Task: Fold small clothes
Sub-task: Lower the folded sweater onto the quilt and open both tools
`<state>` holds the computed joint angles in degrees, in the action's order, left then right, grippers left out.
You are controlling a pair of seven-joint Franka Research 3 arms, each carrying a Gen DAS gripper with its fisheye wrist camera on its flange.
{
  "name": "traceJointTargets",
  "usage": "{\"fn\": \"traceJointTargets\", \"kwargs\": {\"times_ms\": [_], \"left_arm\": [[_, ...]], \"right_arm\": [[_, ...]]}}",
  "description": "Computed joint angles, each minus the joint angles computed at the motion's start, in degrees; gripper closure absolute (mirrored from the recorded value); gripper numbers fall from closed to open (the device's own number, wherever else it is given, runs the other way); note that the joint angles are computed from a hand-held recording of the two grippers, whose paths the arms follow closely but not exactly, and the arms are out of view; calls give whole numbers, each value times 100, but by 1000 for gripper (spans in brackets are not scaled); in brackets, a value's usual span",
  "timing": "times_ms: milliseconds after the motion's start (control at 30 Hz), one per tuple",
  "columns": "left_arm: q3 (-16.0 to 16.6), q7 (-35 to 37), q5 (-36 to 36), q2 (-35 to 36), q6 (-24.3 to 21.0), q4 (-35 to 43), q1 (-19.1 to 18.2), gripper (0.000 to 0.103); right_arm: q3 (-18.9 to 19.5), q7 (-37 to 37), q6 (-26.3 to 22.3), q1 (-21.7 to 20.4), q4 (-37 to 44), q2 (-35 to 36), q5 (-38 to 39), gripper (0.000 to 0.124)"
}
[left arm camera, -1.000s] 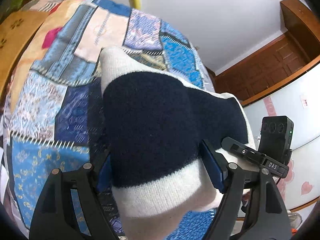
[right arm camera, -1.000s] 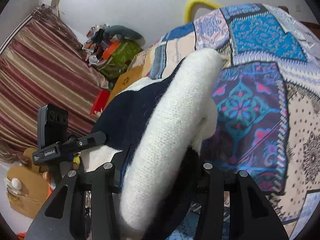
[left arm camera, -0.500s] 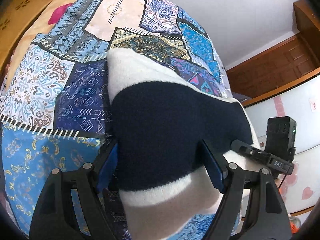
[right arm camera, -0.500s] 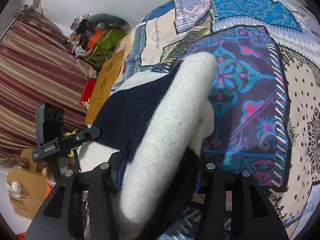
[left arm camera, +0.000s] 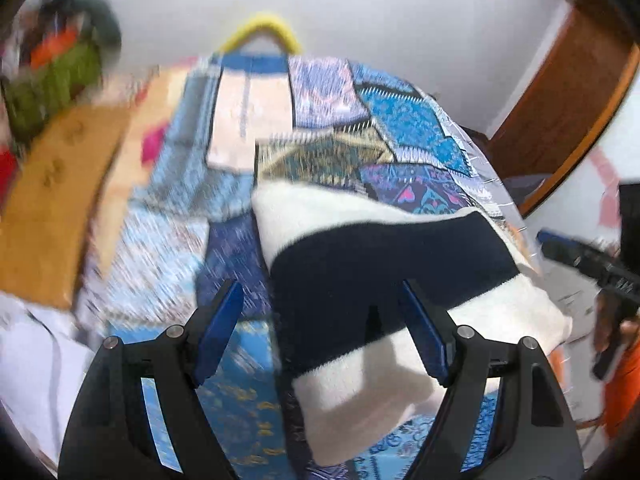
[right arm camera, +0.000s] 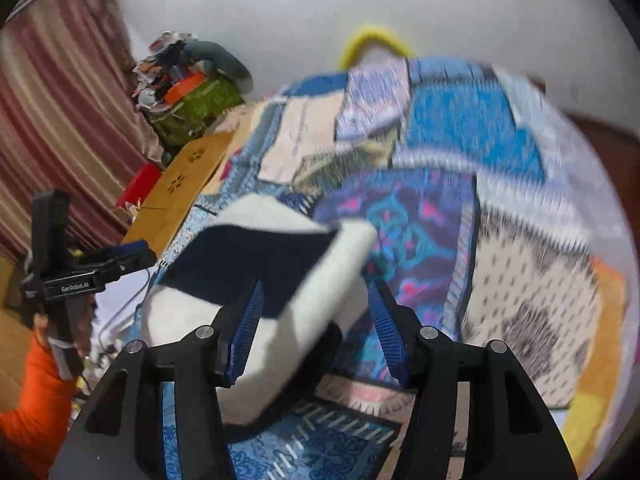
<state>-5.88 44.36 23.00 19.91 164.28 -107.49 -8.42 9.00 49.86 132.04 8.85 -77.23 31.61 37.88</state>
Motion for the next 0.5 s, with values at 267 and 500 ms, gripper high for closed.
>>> {"fn": "traceJointTargets", "kwargs": {"times_ms": [267,500], "left_arm": [[359,-889,1558,3,53,297,-523,24],[-157,-64,553,485,-85,473,-202,24]], "right_arm": [[188,-685,391,207,-282,-155,247,71],[12,-384,354,504,-321,76,-361,71]]}}
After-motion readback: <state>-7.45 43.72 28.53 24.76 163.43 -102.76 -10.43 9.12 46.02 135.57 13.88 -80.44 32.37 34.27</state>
